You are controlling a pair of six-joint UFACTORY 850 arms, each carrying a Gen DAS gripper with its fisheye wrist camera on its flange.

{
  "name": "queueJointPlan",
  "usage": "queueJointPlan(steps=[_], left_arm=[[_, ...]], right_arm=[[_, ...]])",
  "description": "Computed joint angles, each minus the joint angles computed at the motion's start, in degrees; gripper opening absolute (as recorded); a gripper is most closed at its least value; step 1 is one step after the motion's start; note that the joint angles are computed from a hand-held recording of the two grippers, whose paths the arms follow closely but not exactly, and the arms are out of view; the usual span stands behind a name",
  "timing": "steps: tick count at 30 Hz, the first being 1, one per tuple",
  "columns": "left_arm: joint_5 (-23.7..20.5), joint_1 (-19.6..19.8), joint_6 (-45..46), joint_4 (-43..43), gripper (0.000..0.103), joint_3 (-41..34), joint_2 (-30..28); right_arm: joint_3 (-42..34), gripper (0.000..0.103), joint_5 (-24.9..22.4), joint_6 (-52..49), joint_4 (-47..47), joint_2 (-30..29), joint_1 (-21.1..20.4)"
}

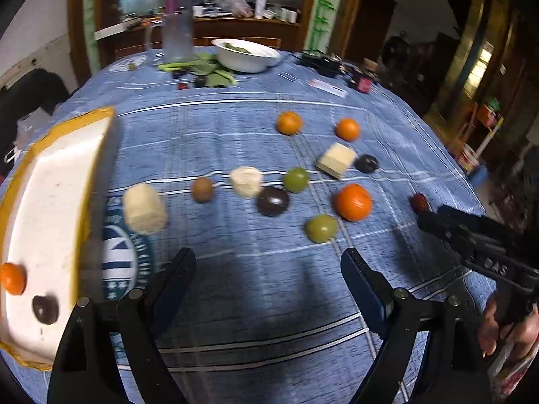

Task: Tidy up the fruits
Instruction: 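Grasp a green grape with the left tool while the right tool grasps a red jujube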

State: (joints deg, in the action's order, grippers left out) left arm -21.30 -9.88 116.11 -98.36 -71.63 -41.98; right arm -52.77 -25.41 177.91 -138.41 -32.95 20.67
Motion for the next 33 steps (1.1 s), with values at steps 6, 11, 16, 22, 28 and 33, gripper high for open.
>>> queueJointPlan(steps=[6, 11, 16, 22, 28, 33], left_arm=[[1.03, -2.06, 1.36, 0.56, 0.087, -1.79, -1.18], [2.38, -4.02, 5.52, -1.57, 0.067, -3.08, -2.47], [2.96, -5.15, 6.38, -1.68, 0.061, -3.94, -3.63], [4.81, -5.90, 1.21, 3.04, 0.059, -6.26, -5.57], [6.12, -6.50, 5.18, -0.45, 0.024, -5.88, -5.33], [4.52, -5.65, 2.20, 1.14, 0.024, -5.74, -5.23]], right_arm=[[-1.77, 0.066, 2.87, -6.66, 5.65, -1.42, -1.81], [-2.95, 0.066, 5.09, -6.22, 5.23, -2.57, -3.57], [-3.69, 0.066, 4.87, -10.05, 8.93, -3.06, -3.61], [-5.50, 0.059, 4.01, -18.76, 16.37, -4.33, -3.16], [-6.58, 0.047, 3.83, -23.56, 20.04, -4.99, -2.93], [-6.18, 0.022, 4.09, -21.28, 16.85, -4.74, -2.85]])
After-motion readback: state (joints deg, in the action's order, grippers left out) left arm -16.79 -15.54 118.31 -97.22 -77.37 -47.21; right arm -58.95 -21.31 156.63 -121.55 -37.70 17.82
